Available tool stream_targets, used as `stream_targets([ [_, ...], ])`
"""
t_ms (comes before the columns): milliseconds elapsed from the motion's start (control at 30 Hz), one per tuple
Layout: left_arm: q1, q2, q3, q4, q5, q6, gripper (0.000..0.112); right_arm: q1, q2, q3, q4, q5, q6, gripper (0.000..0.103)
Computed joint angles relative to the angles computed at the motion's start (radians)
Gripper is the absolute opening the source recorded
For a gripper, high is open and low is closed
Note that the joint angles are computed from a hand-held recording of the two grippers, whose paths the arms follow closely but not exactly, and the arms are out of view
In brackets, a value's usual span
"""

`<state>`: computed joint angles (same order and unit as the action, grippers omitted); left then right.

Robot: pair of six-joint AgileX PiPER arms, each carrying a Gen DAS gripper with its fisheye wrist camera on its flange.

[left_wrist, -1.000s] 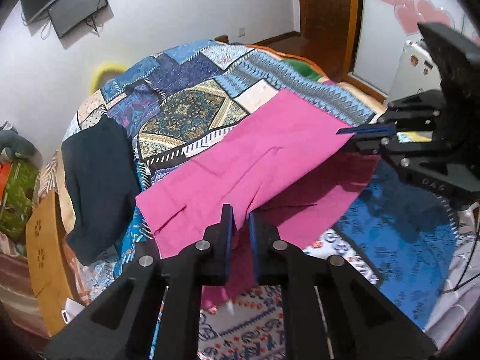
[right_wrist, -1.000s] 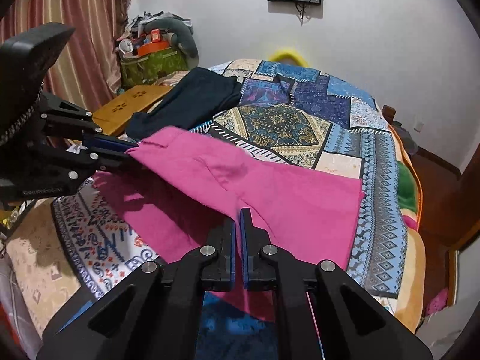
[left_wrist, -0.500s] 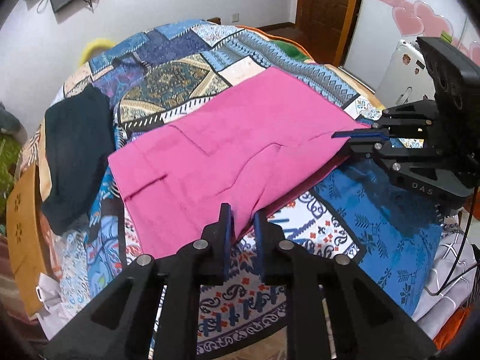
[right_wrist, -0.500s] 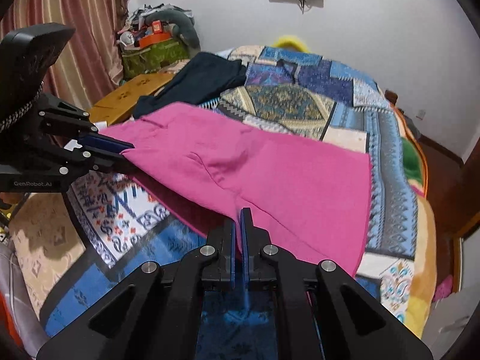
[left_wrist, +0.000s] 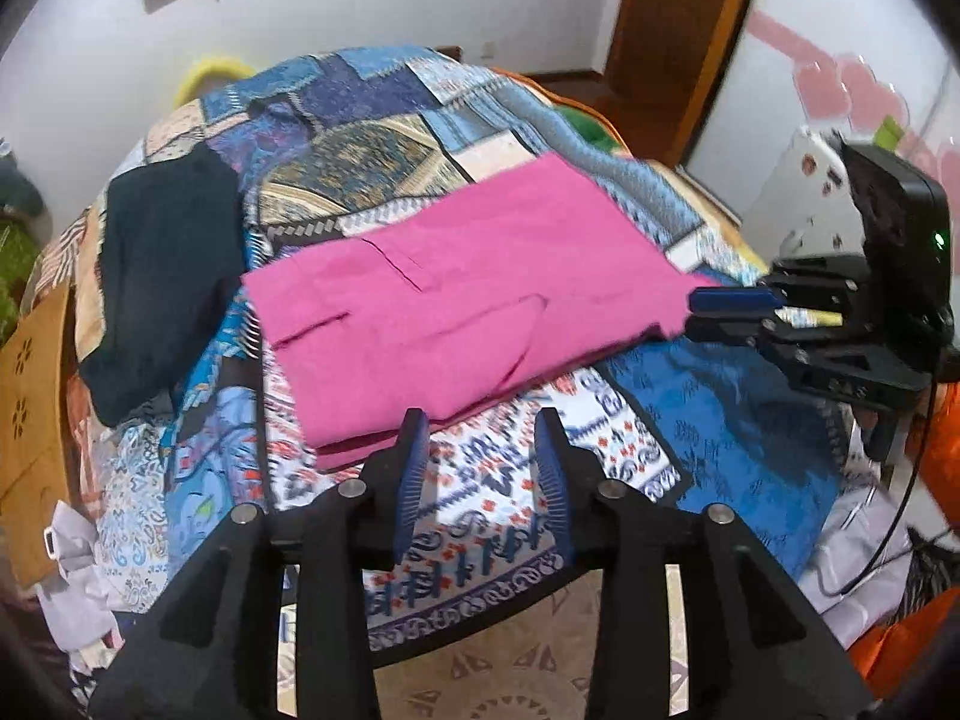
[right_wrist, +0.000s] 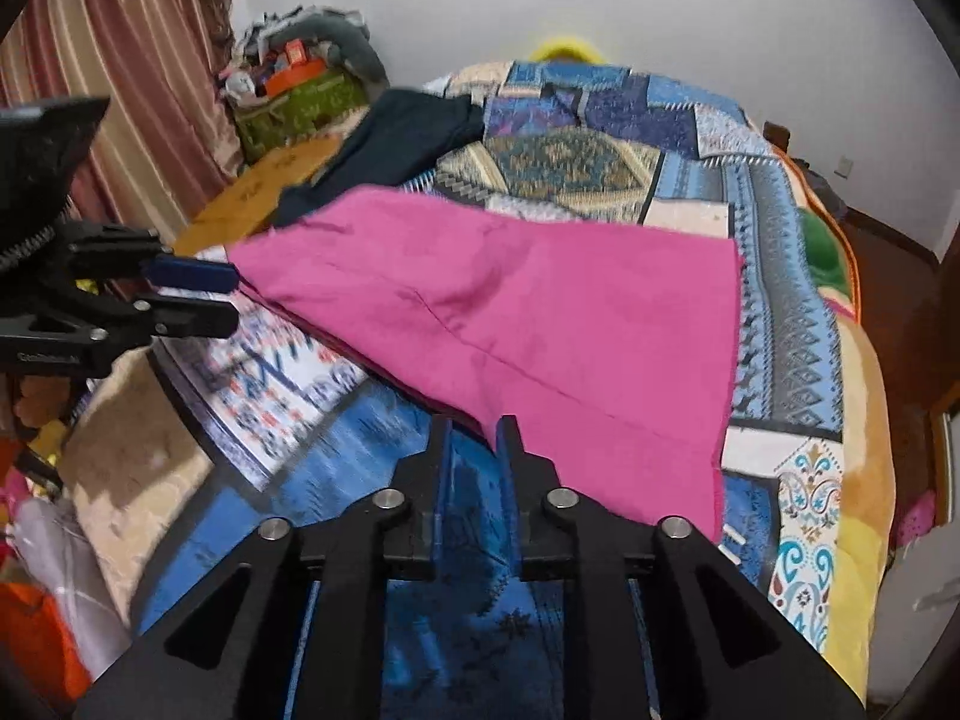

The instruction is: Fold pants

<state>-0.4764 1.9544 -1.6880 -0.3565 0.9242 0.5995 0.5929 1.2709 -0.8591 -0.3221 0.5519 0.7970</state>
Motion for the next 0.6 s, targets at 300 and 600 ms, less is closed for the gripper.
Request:
stream_targets([
  [300,0.014,0.109,-0.216,0.007,0.037,-0.115,0.045,-0.011,0.040,-0.075,-0.083,-0.056,0.120,0.024],
  [600,-0.010,0.303,-0.429,0.067,0.138,-0.206,0.050,-0.097,0.215,-0.134,0.182,-0.148,-0.040,0.033],
])
